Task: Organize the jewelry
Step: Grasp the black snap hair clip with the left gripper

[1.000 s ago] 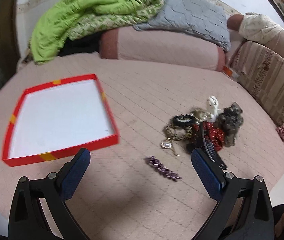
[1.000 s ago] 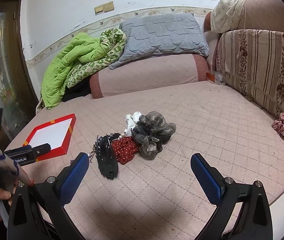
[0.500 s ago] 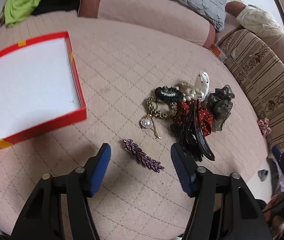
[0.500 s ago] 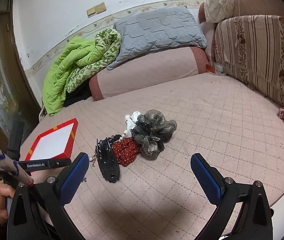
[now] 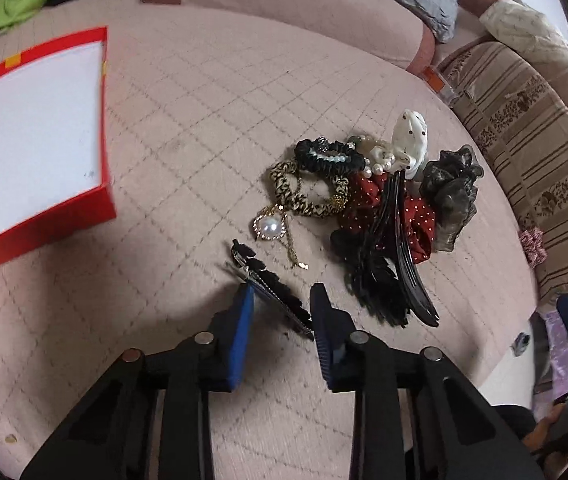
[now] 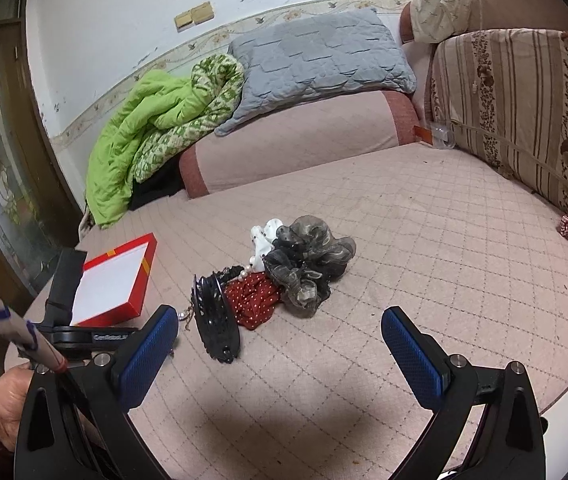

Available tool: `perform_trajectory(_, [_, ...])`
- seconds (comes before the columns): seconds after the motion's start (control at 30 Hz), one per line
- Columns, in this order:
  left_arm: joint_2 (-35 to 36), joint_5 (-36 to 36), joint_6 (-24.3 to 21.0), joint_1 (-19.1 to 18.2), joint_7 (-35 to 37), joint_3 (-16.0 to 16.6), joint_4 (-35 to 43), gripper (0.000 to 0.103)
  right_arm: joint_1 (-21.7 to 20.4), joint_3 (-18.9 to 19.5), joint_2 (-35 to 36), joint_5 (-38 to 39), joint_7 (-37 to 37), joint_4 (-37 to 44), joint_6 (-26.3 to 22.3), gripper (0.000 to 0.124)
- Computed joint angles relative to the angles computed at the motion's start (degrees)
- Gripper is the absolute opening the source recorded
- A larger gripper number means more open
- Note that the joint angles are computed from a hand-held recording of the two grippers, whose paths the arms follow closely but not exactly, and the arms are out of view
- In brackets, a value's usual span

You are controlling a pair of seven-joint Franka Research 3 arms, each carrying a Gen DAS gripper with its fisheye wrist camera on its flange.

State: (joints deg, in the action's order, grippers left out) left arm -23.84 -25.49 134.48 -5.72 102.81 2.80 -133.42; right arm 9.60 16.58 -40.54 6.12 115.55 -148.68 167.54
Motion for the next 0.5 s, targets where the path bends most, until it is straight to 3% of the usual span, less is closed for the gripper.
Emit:
perform_trajectory(0.2, [-0.19,-0.64,3.48,-0.66,3.33,0.69,-1.49,0.017,2.09,-0.39,6.03,-1.11,-2.60,4.25,-2.34,0.103])
perform_trajectory(0.5, [1.38,-1.35,3.80,-0.66,5.92,0.65,-0.46,0.017,8.48,-6.68,16.89,4.98,-6.47,11.37,-4.55,0.099])
